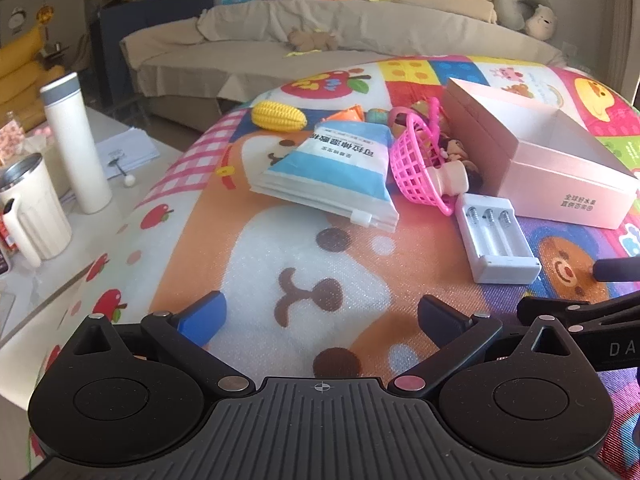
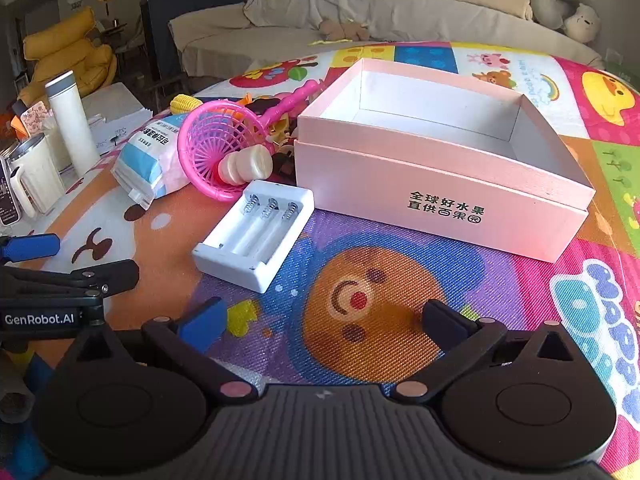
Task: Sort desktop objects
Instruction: 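Grasp the yellow corn toy with the left gripper while the right gripper approaches the white charger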
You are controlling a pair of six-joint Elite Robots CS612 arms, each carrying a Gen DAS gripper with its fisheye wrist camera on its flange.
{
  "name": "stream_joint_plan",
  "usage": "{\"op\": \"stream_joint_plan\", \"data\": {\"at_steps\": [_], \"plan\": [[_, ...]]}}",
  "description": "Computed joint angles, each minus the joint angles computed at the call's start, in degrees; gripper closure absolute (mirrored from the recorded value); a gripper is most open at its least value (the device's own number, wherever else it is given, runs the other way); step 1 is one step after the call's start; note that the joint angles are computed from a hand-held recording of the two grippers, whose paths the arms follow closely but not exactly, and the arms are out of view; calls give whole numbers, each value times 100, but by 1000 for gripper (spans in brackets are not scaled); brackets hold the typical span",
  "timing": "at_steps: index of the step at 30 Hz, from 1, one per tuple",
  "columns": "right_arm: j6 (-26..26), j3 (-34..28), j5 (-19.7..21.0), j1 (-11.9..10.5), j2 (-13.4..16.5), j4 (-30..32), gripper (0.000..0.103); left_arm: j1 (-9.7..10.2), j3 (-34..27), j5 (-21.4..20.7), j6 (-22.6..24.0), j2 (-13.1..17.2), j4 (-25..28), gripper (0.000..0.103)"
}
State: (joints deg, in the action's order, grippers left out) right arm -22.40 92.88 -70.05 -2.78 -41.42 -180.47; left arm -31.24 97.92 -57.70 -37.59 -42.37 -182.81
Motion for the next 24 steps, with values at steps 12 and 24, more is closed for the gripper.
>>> {"op": "stream_joint_plan", "data": {"at_steps": [12,24], "plan": [[-147,-423,351,202,191,-41,6,547,-744,73,204,70,-22,0],[-433,-187,512,83,195,-646,6,1230,-2826,-966,-704,958,2292,39]]}}
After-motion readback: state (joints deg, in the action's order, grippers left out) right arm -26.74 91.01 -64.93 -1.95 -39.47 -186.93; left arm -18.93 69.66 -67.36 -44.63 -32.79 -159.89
